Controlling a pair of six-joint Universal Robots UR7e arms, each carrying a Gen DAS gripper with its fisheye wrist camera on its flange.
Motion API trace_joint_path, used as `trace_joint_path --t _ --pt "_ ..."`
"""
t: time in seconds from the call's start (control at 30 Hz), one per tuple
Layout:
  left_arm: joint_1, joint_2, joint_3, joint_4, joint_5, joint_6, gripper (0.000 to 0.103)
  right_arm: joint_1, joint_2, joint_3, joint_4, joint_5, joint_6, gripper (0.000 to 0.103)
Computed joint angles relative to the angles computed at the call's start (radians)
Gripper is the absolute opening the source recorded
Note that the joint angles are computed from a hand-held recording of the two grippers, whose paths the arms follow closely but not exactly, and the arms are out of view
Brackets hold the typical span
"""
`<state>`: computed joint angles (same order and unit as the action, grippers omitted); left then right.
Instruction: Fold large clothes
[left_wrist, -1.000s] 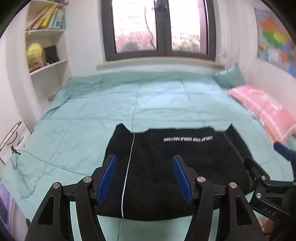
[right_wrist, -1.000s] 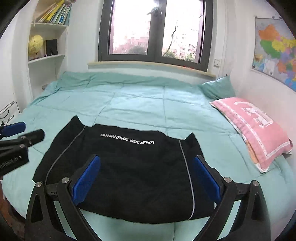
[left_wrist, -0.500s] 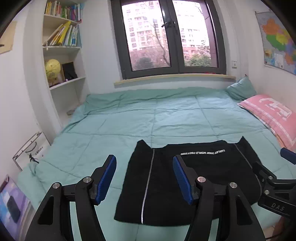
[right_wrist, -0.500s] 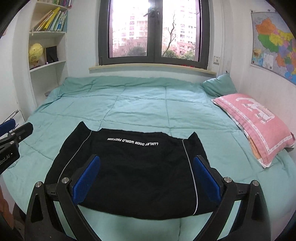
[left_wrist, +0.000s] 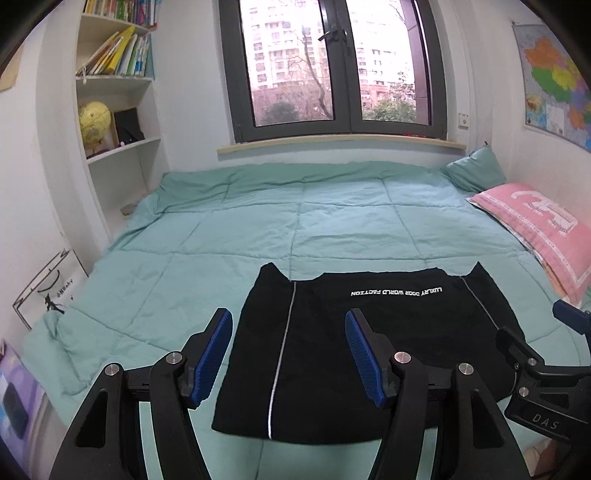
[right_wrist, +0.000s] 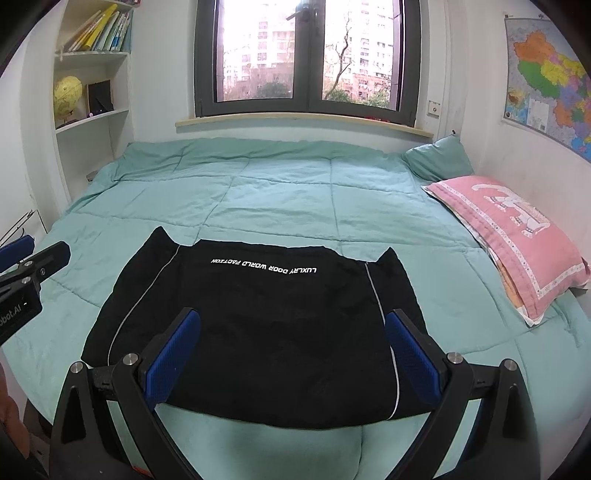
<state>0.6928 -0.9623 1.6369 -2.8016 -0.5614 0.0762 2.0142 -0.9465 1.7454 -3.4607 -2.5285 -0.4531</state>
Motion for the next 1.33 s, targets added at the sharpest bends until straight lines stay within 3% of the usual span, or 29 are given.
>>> trace_joint_path --t 0.33,0.97,1.1,1.27,1.33 --pt "-0.002 0.009 0.002 0.018 0.025 -0.011 0.065 -0.016 -0.025 0.02 0.036 0.024 0.059 0.101" --pt "0.002 0.053 -0.016 0.005 0.109 0.025 0.065 -0.026 -0.003 0.003 0.044 0.017 0.042 0.101" --pt "0.004 0.069 -0.021 -0.031 0.122 0.059 0.065 -0.035 0.001 -0.005 0.062 0.02 0.047 0.101" --pt "0.008 0.108 -0.029 -0.186 0.176 0.191 0.065 -0.043 0.009 -0.014 0.077 0.02 0.048 0.101" --pt "0.017 0.089 -0.03 -0.111 0.139 0.142 0.065 -0.046 0.01 -0.017 0.088 0.023 0.053 0.101"
